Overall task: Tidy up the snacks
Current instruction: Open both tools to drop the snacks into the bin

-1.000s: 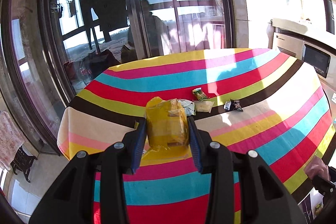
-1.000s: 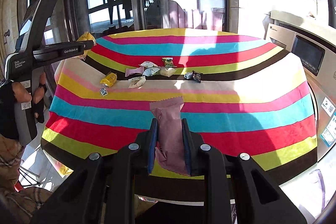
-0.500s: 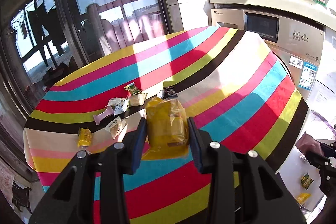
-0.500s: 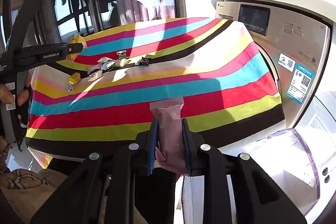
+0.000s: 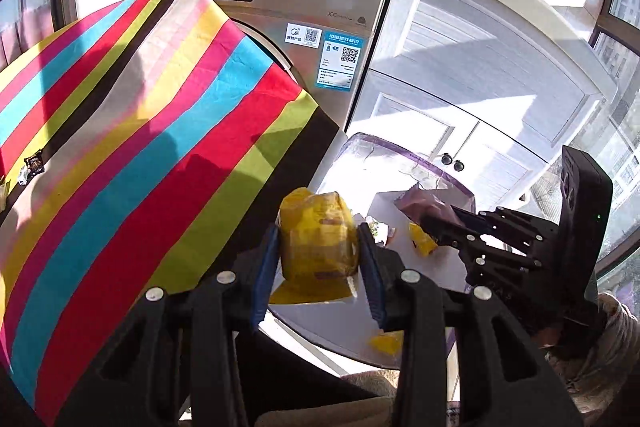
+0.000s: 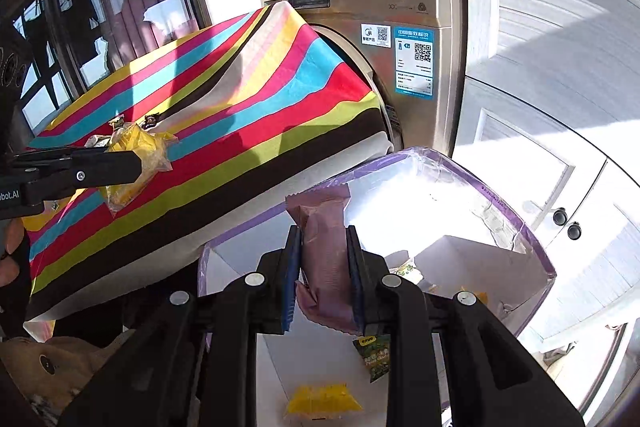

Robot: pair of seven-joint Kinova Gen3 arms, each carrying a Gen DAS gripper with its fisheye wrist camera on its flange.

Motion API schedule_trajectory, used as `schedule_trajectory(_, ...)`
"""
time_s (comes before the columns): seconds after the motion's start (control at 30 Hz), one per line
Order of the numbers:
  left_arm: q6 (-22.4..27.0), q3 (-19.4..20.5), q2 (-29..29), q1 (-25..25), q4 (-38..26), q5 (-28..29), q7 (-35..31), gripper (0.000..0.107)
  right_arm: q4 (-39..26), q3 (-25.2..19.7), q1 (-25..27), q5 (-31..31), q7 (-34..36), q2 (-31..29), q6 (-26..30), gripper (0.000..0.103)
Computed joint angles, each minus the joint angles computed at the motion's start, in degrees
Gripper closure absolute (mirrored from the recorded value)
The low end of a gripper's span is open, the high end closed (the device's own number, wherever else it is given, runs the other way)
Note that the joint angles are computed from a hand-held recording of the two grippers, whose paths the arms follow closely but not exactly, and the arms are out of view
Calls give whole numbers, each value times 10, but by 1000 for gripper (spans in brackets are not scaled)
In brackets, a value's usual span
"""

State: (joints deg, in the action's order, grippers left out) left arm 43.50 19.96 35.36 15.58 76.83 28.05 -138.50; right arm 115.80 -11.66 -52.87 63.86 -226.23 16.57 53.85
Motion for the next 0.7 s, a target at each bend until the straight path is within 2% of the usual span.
schedule_trajectory(0.03, 20, 21, 13, -9, -11, -4, -5, 65, 6, -2, 5, -12, -3, -4, -3, 78)
schedule_trajectory(0.07, 34, 35, 24, -13, -17, -2, -11, 49, 11, -8, 14, -23, -3, -8, -5, 73)
schedule_trajectory(0.1, 38, 40, 27, -16, -14, 8, -20, 23, 13, -12, 23, -34, -3, -9, -8, 72)
schedule_trajectory(0.13, 33, 39, 23, -19, -4, 28, -34, 17, 16, -8, 23, -46, -8, -13, -10, 61)
schedule_trajectory(0.17, 19, 37, 15, -24, 12, 49, -52, 11, 21, 6, 12, -52, -21, -16, -11, 45)
schedule_trajectory(0.2, -4, 39, 7, -30, 29, 60, -67, 10, 27, 27, -9, -51, -38, -19, -10, 41)
schedule_trajectory(0.27, -40, 34, -7, -39, 50, 54, -80, 10, 28, 75, -55, -52, -49, -20, -8, 41)
schedule_trajectory(0.33, -86, 20, -21, -48, 72, 47, -82, 9, 19, 99, -66, -58, -24, -19, -24, 41)
schedule_trajectory(0.37, -110, 8, -25, -49, 81, 38, -74, 8, 12, 98, -55, -63, -1, -19, -38, 41)
schedule_trajectory(0.43, -156, -41, -36, -37, 100, 30, -61, 8, -11, 66, -8, -57, 46, -9, -70, 41)
schedule_trajectory(0.5, -203, -89, -42, -24, 118, 3, -20, 8, -47, 14, 45, -40, 92, 17, -86, 41)
schedule_trajectory(0.57, -237, -107, -44, -39, 132, -28, 25, 8, -92, -39, 92, -7, 139, 53, -96, 41)
schedule_trajectory(0.7, -303, -115, -55, -101, 171, -32, 66, 8, -196, -145, 169, 56, 232, 131, -86, 38)
